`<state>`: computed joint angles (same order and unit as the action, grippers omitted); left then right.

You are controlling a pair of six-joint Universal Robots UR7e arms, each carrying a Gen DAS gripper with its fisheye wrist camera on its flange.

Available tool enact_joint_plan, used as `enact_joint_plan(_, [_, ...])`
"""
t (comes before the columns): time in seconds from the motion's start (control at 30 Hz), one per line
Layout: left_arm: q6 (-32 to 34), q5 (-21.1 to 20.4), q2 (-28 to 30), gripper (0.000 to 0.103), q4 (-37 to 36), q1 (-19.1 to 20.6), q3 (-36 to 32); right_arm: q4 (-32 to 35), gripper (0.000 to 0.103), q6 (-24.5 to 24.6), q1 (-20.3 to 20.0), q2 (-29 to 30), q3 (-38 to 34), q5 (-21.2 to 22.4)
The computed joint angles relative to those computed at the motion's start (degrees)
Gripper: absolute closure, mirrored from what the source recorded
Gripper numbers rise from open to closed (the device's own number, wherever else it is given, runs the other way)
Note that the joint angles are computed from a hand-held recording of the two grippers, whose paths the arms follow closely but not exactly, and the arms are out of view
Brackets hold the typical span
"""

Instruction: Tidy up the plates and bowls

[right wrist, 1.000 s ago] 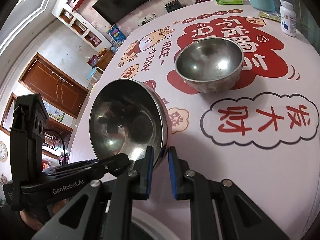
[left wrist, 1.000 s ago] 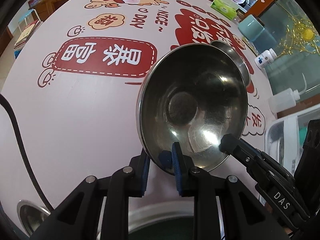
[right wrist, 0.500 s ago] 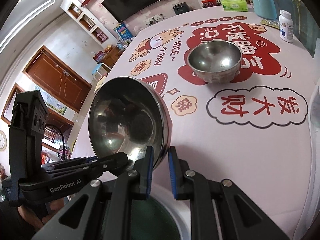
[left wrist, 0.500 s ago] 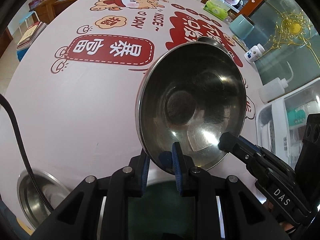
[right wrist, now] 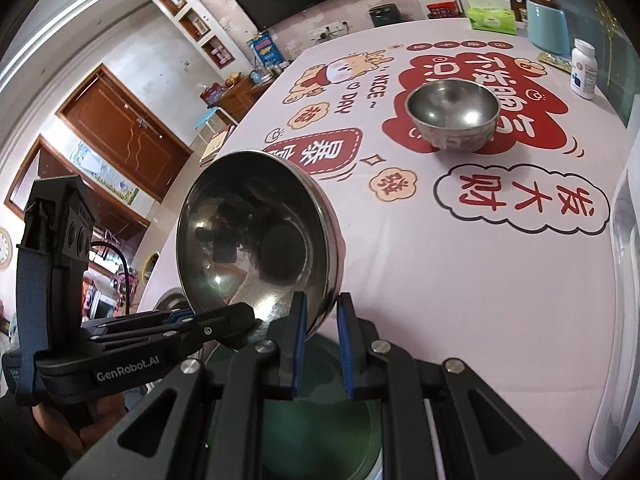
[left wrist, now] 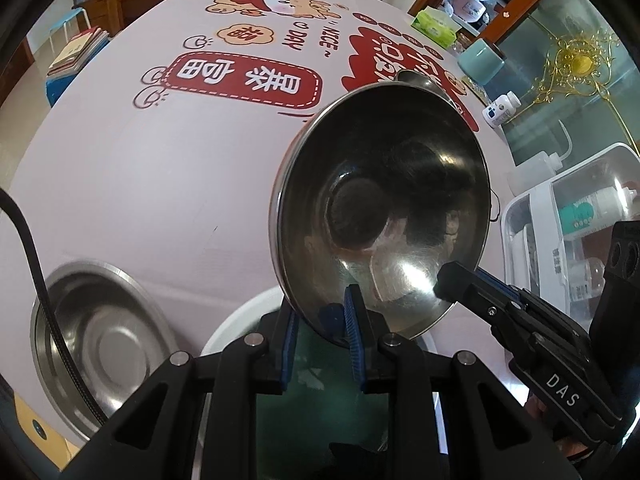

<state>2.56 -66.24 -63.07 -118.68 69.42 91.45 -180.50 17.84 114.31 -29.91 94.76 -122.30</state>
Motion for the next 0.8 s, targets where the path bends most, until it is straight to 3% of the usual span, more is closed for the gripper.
enact_joint_plan(0.8, [0.08,-1.03,-11.45,0.080,-1.58,2.31,8.17,4.71,0.088,-1.12,5.04,2.63,-1.94,0.85])
